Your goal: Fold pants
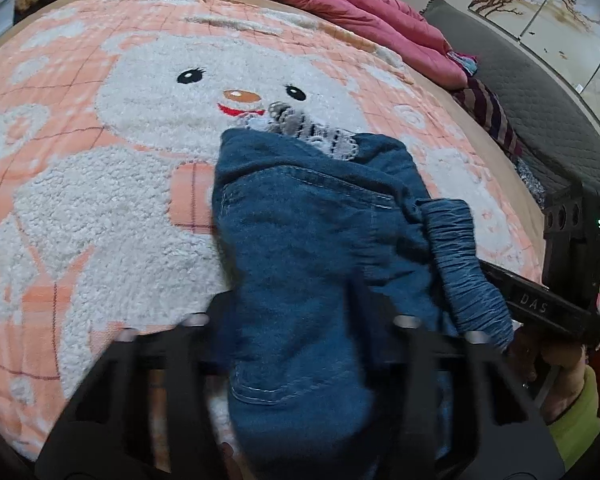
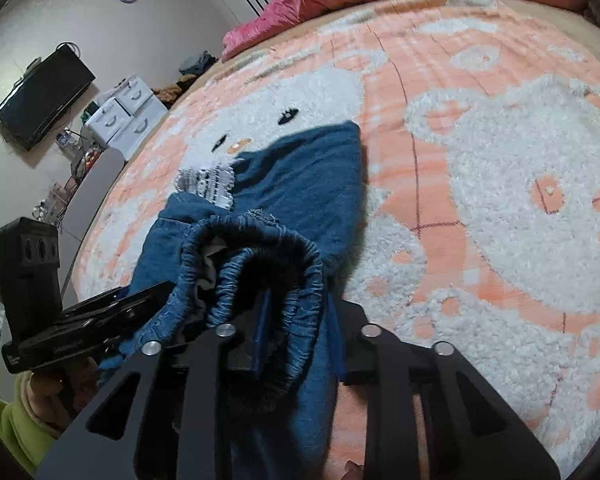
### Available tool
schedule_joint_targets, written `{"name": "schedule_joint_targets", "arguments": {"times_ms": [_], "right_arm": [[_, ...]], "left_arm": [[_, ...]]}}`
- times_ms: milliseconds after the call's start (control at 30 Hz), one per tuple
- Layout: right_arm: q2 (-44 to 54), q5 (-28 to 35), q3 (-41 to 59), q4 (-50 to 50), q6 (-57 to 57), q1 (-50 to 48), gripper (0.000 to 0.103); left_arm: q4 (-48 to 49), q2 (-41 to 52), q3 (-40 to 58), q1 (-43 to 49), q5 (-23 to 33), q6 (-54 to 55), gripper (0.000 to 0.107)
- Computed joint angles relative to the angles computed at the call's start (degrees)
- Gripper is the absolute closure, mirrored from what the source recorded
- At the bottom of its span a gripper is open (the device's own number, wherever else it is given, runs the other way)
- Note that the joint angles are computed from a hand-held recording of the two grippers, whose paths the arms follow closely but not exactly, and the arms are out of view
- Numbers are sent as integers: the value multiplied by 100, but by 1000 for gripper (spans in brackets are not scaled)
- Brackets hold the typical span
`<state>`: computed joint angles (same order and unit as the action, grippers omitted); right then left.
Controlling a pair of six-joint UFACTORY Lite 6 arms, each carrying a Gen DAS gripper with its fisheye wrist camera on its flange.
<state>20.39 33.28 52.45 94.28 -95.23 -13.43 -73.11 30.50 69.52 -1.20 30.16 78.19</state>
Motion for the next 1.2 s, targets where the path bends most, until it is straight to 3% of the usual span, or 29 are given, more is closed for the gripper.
{"name": "schedule_joint_targets", "arguments": {"times_ms": [33, 100, 300, 467, 667, 1000, 1200], "right_arm": [[-251, -213, -192, 268, -278, 136, 83], [-547, -328, -380, 534, -546, 250, 86], [-1138, -767, -456, 647, -649, 662, 87], [-931, -905, 74, 479, -350, 925, 87], [-197, -1102, 1294, 96, 243, 1207, 87], [1647, -1344, 3953, -2276, 2792, 1573, 87], [2464, -1322, 4945, -3825, 4357, 1737, 87]], "left_arm": [[-8, -141, -80, -77, -132, 105, 86], [49, -326, -161, -137, -229, 118, 90], [233, -388, 47, 25, 58, -92, 93], [326, -404, 400, 206, 174, -260, 93], [824, 94, 1514, 364, 311, -861, 93], [1981, 1847, 4070, 505, 592, -2352, 93], [2357, 2554, 4953, 575, 801, -2837, 93]]}}
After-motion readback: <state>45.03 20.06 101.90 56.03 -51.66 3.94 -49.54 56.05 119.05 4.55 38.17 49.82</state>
